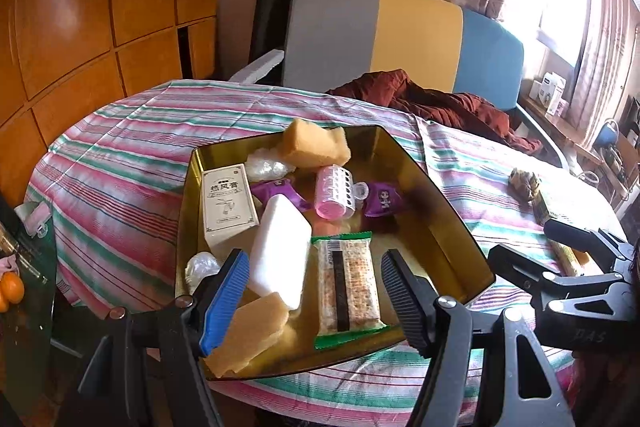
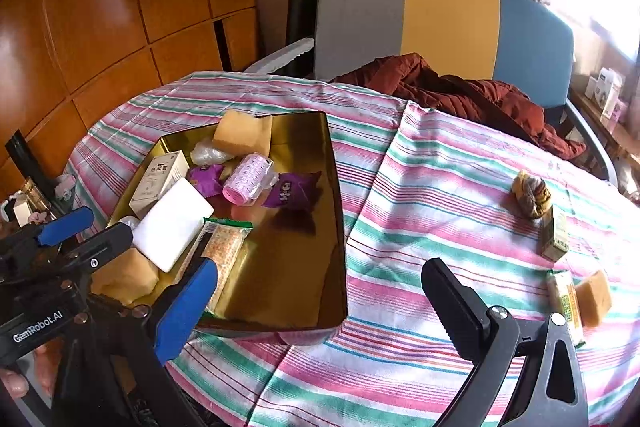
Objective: Organize objects
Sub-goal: 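Move both grippers back toward the yellow doll, green box and remaining sponge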
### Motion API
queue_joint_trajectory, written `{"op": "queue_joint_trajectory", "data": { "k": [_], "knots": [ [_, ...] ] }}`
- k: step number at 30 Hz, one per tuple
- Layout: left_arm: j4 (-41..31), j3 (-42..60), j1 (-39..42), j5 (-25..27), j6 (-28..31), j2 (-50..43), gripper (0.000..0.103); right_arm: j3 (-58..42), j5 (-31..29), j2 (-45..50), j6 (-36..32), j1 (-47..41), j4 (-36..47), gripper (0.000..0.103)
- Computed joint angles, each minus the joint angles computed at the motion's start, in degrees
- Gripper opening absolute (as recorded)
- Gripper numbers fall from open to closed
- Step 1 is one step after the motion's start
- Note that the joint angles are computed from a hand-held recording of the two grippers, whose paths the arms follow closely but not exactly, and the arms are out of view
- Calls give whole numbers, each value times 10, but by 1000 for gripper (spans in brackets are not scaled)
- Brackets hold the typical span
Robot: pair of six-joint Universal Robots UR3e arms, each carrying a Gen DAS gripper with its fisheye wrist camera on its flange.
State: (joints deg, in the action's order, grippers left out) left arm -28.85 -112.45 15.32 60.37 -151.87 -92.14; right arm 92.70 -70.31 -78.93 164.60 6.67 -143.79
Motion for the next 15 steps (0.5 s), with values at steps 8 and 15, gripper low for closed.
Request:
{"op": "queue_joint_trajectory", "data": {
  "k": [8, 15],
  "knots": [
    [-8, 6, -21, 10, 10, -5, 70, 20, 2, -13, -6, -28, 2, 102],
    [-11, 9, -39, 16, 17, -8, 70, 31, 3, -15, -14, -59, 10, 103]
  ]
}}
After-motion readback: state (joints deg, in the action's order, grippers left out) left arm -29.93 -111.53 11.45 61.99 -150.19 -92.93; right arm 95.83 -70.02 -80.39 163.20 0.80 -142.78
